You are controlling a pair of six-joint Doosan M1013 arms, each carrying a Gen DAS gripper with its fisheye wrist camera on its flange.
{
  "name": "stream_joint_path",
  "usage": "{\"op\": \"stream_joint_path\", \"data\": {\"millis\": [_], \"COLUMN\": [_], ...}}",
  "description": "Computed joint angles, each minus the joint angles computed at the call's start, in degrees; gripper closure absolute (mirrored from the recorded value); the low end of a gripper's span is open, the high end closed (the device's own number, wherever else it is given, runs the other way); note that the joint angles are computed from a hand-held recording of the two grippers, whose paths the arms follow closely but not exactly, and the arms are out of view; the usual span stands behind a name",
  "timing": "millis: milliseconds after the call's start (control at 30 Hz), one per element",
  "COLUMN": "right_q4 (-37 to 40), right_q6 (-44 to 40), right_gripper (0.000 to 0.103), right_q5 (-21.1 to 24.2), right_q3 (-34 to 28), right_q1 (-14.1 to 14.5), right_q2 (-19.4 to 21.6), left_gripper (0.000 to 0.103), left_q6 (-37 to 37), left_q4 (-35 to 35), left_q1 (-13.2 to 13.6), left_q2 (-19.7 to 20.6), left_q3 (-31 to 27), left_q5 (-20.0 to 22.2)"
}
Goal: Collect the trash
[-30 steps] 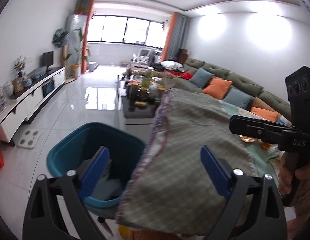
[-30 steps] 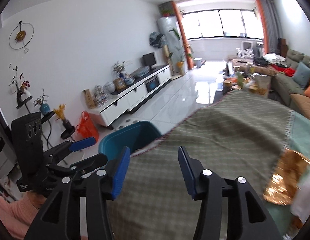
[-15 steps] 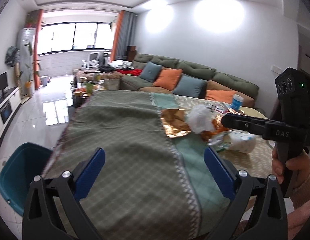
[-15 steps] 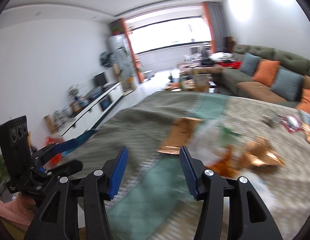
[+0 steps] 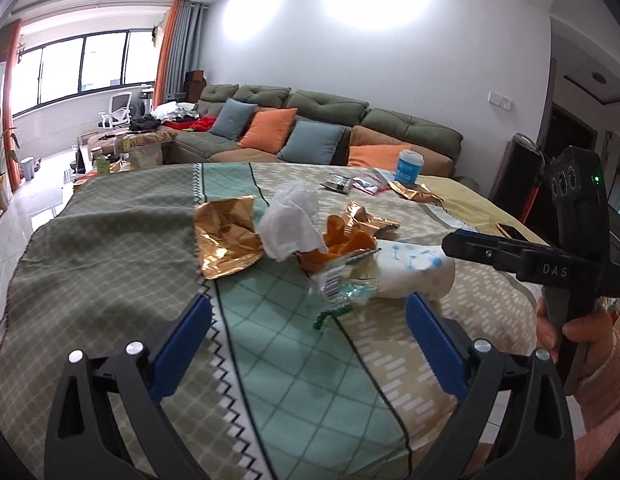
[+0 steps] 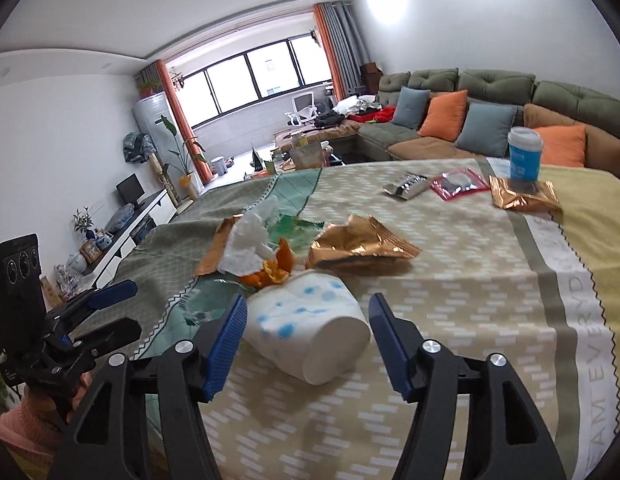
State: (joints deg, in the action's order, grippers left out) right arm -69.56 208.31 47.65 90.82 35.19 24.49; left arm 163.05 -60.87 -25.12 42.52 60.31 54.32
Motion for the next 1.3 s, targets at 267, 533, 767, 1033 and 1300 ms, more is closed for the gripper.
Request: {"op": "stream_joint_path", "data": {"millis": [267, 533, 767, 1033, 1300], "right_q4": [-1.4, -4.9, -6.2, -7.5, -8.5], "right_q6": [6.6, 13.4, 14.8, 16.6, 17.6], "right_gripper": [0.032, 0.033, 0.041, 0.046, 0.047], "right_q5": [-5.8, -10.7, -10.6, -9.1, -7.9], "right_q3": [2.9, 4.9, 5.2, 5.7, 6.3], "right_q1": [-1.3, -2.4, -2.0, -1.3, -0.8], "right_q2": [-0.6, -1.0, -1.0, -1.7, -2.6], "left_gripper": [0.034, 0.073, 0.075, 0.076, 0.076], "left_q6": [-7.5, -13.0, -12.6, -12.1, -10.7], "left_q4": [4.9, 8.5, 7.7, 7.3, 6.6], "left_q1": [-1.1, -1.5, -1.4, -1.0, -0.2], "left_q2": [3.1, 6.0, 5.8, 5.0, 3.9], "left_q3": [-5.5, -10.6, -10.0, -8.8, -7.3], "left_q5": [4.3, 9.9, 9.9, 9.3, 8.4]}}
